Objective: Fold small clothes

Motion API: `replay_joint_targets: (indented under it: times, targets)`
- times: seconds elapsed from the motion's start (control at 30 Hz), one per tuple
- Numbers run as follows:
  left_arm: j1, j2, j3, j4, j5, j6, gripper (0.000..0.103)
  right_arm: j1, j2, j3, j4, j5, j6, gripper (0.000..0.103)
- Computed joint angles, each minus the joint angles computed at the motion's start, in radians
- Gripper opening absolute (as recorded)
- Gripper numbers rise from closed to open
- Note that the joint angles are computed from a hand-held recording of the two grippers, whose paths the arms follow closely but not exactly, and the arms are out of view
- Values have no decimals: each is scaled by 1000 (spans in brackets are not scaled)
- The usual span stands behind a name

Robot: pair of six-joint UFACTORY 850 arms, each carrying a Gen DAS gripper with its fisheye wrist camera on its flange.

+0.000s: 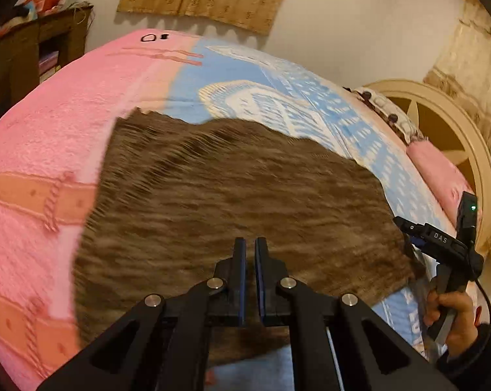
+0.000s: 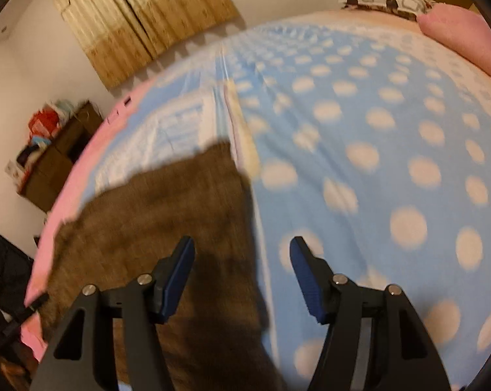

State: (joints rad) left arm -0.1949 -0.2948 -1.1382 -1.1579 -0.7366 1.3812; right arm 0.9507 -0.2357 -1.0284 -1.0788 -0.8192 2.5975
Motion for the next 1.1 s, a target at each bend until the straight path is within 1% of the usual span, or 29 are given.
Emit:
replay_joint_targets:
  times: [0.03,0.13,0.17,0.2,0.23,0.27,0.3,0.37,0.4,0.43,0.47,0.5,0.53,0.57,0.6,0.63,0.67,0.73,0.77,0.83,0.87,0.9,0.93,0.97,1.0,1.07,1.1]
  targets:
    - [-13,3,10,8,9,1,5,23,-9,-6,-17,-34,20,65]
    - [-44,2,34,45,59,-46,5,49,-24,-17,-53,-15,77,66]
    - [-46,2,48,14,70,-29,5,59,-43,-39,-37,-26,49,66]
    - [-37,10,71,-60,71,21,5,64,-59,-63,-8,-43,-2,66]
    - [-28,16,88,-92,66,47,5,71,-84,-97,33,-69,-74,67]
    - [-23,15,95,-118,58,70,6,70,-99,-116,46,-80,-104,68]
    - [-20,15,97,-129,51,79,6,71,-107,-128,60,-91,-128,68]
    - [-20,15,97,-129,47,73,6,62,-104,-120,54,-80,-108,67]
    - [-21,15,96,-126,49,71,6,58,-92,-103,39,-67,-75,63]
    - [-24,16,95,-123,53,69,7,57,-91,-98,36,-62,-61,54]
    - [-28,17,90,-100,59,52,7,54,-88,-94,45,-61,-56,48]
    - [-34,17,76,-51,65,12,7,50,-83,-90,55,-57,-59,37]
    - [-43,19,59,10,68,-43,7,48,-72,-78,42,-40,-45,32]
    - [-48,22,49,29,58,-64,7,48,-70,-74,35,-32,-38,28]
    - [-49,29,46,6,39,-44,7,46,-64,-67,22,-18,-22,24]
    - [-53,36,47,-34,26,3,7,45,-59,-59,5,-3,4,22]
    - [-64,41,45,-48,29,30,7,47,-58,-56,-4,0,22,22]
    - [-98,39,35,-54,80,46,7,46,-55,-44,-41,6,77,23]
    - [-108,28,25,-49,85,35,7,49,-54,-37,-66,7,110,25]
    - [-131,-15,-10,21,90,-63,7,61,-46,-17,-120,5,205,28]
    - [-143,-30,-8,22,106,-66,7,63,-40,-5,-149,10,247,31]
    - [-146,-23,9,-19,123,-26,7,62,-35,7,-187,18,291,40]
    - [-145,-9,36,-84,138,55,7,60,-32,13,-222,25,323,48]
    - [-143,-1,54,-111,141,96,7,55,-34,8,-223,28,315,50]
    - [-137,-2,57,-127,129,109,7,49,-40,-4,-201,29,280,50]
    - [-124,-12,47,-116,94,83,7,33,-60,-41,-126,34,147,48]
    - [-117,-22,38,-113,73,73,7,29,-71,-64,-68,22,66,36]
